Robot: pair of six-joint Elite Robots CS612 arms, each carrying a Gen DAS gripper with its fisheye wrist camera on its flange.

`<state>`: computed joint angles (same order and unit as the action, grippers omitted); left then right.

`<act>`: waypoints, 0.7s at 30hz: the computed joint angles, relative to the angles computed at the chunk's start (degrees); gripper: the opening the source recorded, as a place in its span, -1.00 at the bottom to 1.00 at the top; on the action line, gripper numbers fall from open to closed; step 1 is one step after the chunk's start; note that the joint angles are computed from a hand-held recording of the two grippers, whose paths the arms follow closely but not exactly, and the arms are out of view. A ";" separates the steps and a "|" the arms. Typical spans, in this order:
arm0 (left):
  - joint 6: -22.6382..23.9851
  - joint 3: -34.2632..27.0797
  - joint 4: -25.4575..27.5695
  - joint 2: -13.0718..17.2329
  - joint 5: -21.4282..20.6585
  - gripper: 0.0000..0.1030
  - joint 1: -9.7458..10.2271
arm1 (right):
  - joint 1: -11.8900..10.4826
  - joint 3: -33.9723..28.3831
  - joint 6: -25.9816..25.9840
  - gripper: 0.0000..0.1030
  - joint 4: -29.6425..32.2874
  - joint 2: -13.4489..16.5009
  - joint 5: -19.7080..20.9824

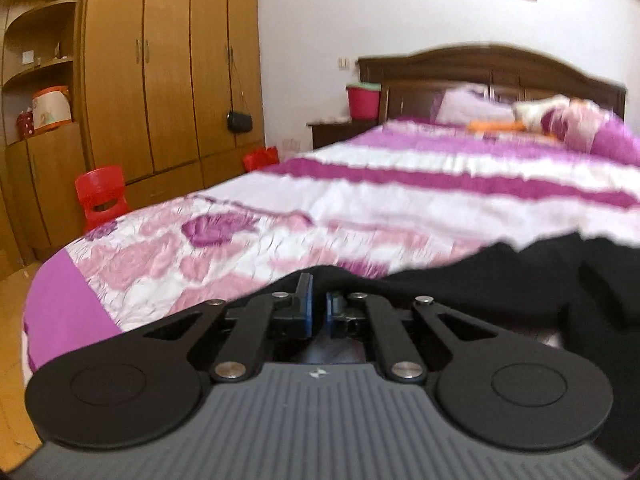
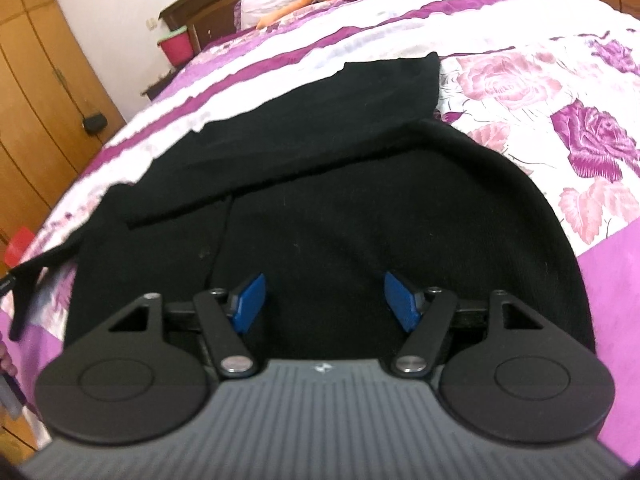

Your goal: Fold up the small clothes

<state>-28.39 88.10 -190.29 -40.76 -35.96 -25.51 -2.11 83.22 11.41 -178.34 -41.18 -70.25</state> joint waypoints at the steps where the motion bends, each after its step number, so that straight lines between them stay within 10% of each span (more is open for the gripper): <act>1: 0.09 -0.38 -1.17 -0.03 -0.31 -0.87 -0.09 | -0.10 0.12 0.58 0.33 -0.44 -0.01 0.43; 21: 15.26 -14.38 -13.36 4.35 -13.87 -0.88 -3.76 | -1.35 2.10 3.80 0.34 -7.68 -0.41 4.64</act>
<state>-13.12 73.72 -203.65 -36.40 -49.83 -29.27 -3.46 85.32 15.21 -186.02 -41.59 -65.61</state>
